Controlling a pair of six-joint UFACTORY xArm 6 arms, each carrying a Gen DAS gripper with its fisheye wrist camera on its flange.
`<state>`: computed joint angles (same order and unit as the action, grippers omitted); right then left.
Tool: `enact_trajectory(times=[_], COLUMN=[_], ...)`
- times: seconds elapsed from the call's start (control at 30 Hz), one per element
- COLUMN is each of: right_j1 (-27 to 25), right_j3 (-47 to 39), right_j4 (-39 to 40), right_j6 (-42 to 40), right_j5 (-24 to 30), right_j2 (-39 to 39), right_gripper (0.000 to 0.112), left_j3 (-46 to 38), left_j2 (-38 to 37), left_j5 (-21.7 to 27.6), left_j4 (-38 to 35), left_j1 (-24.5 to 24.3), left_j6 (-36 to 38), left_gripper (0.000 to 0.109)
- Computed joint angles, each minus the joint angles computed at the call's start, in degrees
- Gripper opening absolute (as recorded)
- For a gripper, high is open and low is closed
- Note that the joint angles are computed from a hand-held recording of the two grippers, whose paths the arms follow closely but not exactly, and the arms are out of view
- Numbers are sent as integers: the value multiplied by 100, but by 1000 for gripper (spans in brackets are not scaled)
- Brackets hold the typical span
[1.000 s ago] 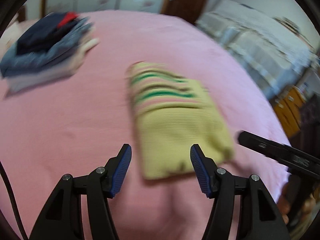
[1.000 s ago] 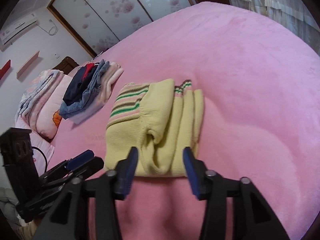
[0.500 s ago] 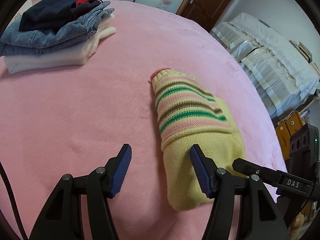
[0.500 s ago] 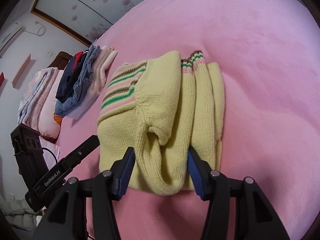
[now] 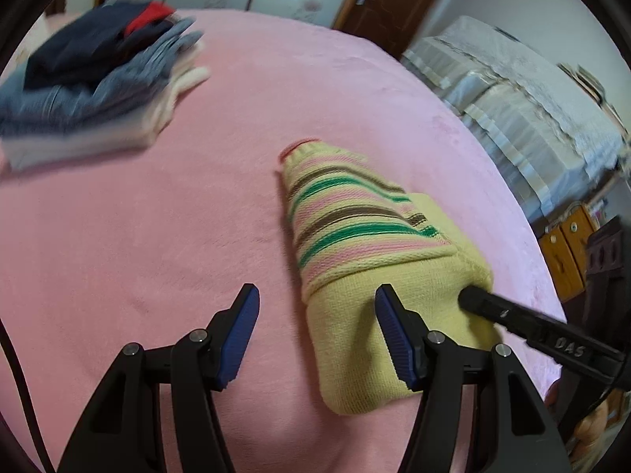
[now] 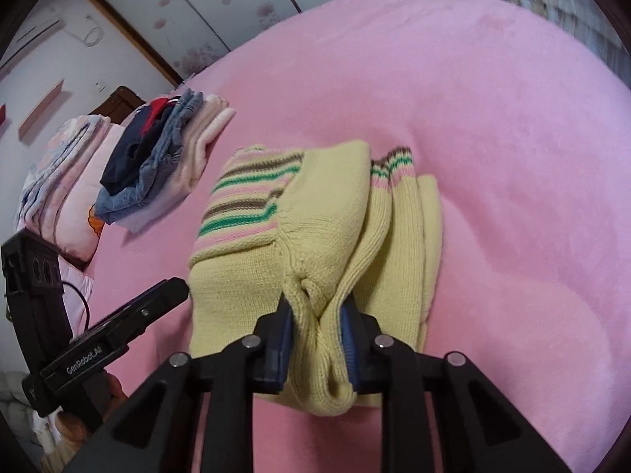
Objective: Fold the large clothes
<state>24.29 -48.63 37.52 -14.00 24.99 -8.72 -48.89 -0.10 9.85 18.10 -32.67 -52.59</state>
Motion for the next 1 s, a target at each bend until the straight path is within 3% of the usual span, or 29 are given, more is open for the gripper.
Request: enact_trajectory(times=[0.13, 0.27, 0.33, 0.4, 0.47, 0.6, 0.73, 0.9, 1.0], right_j1=[-102, -375, -422, -484, -580, -757, -638, -670, -655], right_j3=[385, 472, 525, 514, 442, 231, 33, -670, -987], right_j4=[571, 772, 1051, 987, 736, 899, 238, -390, -1032], right_j6=[-503, -468, -649, -522, -268, -383, 39, 510, 914], right_j5=[-349, -112, -119, -46, 137, 439, 31, 91, 28], right_j2=[-360, 49, 62, 16, -5, -64, 18, 692, 1105], right_gripper=[20, 22, 25, 32, 47, 50, 50, 50, 49], left_j3=[-323, -763, -835, -840, -821, -639, -799, -1434, -1813], left_j2=[183, 686, 767, 747, 664, 418, 456, 984, 1292], left_j5=[184, 557, 605, 611, 669, 391, 354, 648, 834], left_j4=[564, -322, -265, -291, -475, -1248, -1123, -1333, -1226], left_j1=[-167, -381, -397, -391, -396, -355, -209, -150, -94], left_j6=[-177, 666, 595, 632, 826, 1489, 1366, 1541, 1502], left_gripper=[60, 60, 60, 60, 60, 60, 60, 59, 53])
